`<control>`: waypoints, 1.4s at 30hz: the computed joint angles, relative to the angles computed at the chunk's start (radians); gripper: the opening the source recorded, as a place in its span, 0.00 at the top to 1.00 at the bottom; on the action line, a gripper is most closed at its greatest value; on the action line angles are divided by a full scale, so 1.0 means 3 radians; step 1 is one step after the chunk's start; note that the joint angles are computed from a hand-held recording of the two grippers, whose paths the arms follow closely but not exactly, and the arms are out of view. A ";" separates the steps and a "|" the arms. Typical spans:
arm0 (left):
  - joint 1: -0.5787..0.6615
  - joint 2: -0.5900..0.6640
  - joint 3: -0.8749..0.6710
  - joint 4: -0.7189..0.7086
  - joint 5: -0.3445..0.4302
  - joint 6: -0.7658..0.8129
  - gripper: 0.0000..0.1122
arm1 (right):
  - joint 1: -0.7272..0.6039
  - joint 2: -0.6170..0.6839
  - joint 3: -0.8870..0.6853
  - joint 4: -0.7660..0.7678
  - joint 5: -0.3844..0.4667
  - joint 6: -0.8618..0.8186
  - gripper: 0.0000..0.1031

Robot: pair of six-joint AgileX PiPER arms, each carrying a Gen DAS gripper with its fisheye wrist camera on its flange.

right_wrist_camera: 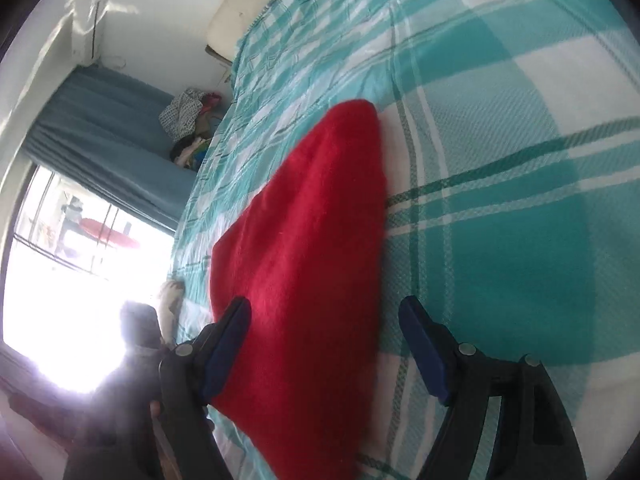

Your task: Fold small clothes

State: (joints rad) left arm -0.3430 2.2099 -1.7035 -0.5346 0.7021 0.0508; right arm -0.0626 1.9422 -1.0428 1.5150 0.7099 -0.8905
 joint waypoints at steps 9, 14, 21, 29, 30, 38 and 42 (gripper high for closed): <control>-0.0361 -0.0124 -0.0038 0.0939 -0.0154 -0.0572 0.80 | 0.1038 -0.0247 -0.0379 -0.2565 -0.1527 0.1728 0.68; -0.0360 -0.0517 0.0176 0.0926 -0.0257 -0.0457 0.81 | 0.1298 -0.0644 -0.0380 -0.4232 -0.1605 0.3120 0.70; -0.0435 -0.0742 0.0094 0.1018 -0.0212 -0.0463 0.79 | 0.1144 -0.0983 -0.0434 -0.3913 -0.1416 0.2828 0.70; -0.0739 -0.0750 0.0745 0.2092 -0.0389 -0.1369 0.46 | 0.0529 -0.0865 0.0084 -0.3175 -0.1029 0.2498 0.49; -0.0807 -0.0878 0.0980 0.2425 -0.0530 -0.1695 0.42 | 0.0445 -0.0963 0.0256 -0.2987 -0.1077 0.2293 0.44; -0.1611 -0.1859 0.2008 0.4914 -0.0154 -0.4082 0.09 | 0.0660 -0.2081 0.0949 -0.4610 -0.0943 0.3549 0.21; -0.1964 -0.2195 0.2133 0.4896 0.0209 -0.4317 0.09 | 0.1373 -0.2728 0.1062 -0.5803 -0.0425 0.4727 0.12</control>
